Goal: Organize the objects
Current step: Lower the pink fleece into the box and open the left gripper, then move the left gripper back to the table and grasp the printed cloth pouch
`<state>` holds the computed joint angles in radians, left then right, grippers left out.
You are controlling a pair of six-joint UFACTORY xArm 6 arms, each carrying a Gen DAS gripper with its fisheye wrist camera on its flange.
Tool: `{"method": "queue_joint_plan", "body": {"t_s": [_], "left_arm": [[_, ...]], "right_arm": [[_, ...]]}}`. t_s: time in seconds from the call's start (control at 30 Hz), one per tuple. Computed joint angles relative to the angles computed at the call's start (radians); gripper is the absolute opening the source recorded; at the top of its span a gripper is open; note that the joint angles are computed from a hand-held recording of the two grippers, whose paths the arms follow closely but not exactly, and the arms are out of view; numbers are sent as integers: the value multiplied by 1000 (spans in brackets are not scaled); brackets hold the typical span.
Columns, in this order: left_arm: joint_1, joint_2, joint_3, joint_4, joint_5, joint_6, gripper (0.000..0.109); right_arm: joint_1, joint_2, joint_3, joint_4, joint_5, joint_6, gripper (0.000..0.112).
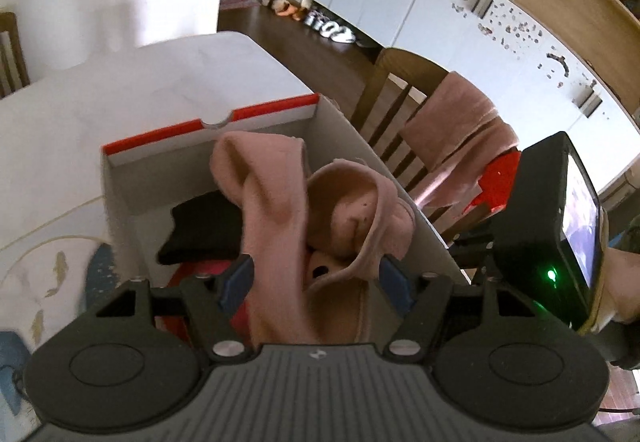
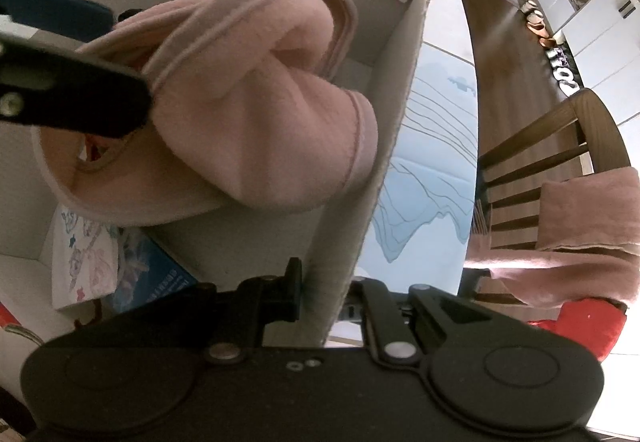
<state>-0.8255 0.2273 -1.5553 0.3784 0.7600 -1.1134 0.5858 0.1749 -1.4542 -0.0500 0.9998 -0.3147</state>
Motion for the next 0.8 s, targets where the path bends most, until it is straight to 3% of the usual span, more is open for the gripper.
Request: {"method": "queue_joint_plan", "body": {"t_s": [0.43, 0.67, 0.8], "left_arm": [[-80, -246, 205, 209, 145, -232, 71], [-139, -446, 383, 261, 321, -399, 79], [-183, -527, 458, 265, 470, -477, 80]], "right_arm": [[-7, -25, -5, 21, 4, 7, 9], [-12, -43, 2, 30, 7, 7, 9], [-14, -50, 8, 31, -2, 7, 8]]}}
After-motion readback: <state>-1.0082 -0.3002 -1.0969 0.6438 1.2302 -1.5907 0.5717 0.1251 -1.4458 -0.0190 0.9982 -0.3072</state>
